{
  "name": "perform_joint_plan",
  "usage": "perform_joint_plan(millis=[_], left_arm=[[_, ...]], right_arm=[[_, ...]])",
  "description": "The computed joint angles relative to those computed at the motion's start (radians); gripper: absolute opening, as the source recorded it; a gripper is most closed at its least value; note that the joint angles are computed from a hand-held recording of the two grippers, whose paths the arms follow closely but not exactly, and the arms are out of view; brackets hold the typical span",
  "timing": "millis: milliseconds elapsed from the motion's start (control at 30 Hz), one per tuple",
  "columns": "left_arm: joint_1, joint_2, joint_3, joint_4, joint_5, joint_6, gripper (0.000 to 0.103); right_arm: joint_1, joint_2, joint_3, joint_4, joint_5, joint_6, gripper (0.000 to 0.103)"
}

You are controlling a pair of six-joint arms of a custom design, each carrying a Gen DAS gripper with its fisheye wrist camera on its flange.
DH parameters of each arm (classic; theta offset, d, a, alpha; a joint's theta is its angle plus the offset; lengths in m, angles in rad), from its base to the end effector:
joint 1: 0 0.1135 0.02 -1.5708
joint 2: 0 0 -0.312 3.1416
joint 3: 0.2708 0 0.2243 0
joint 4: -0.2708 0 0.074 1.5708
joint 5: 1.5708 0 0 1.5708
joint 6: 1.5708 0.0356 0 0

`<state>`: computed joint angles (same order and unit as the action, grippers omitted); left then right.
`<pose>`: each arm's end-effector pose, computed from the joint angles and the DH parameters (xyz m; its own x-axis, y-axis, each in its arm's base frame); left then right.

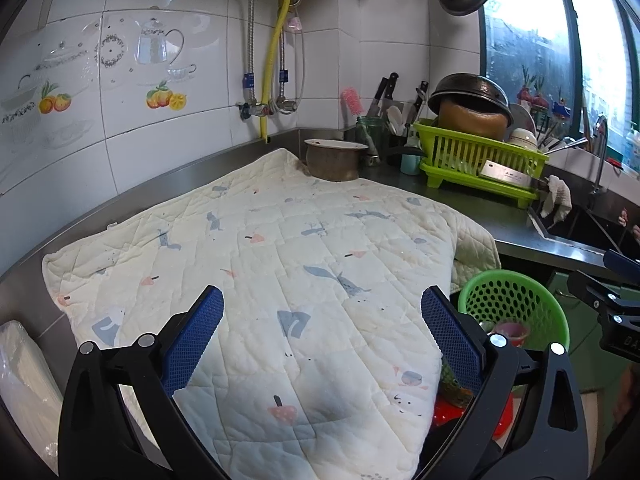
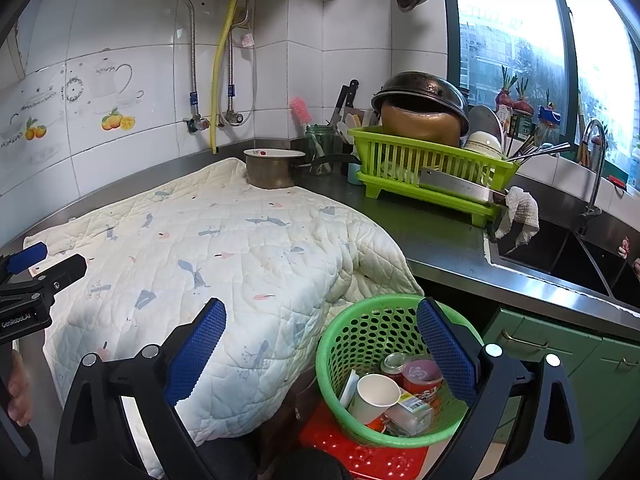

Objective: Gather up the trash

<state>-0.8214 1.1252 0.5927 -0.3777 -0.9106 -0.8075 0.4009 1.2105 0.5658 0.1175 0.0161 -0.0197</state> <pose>0.1303 -0.0987 0.2613 -0.4577 -0.1586 -0.8748 -0.3065 0.9518 -0.0122 0.1968 0.0828 0.2684 -0.4557 -0.2145 -0.8639 -0.3864 0.9220 -0.0251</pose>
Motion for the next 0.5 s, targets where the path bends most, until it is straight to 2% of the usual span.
perform_joint_plan(millis=[500], left_arm=[[-0.008,0.002,0.010,-0.023,-0.014,-0.018,0.098]], right_arm=[[-0.001,0.004,0.004,-0.003,-0.009,-0.001,0.093]])
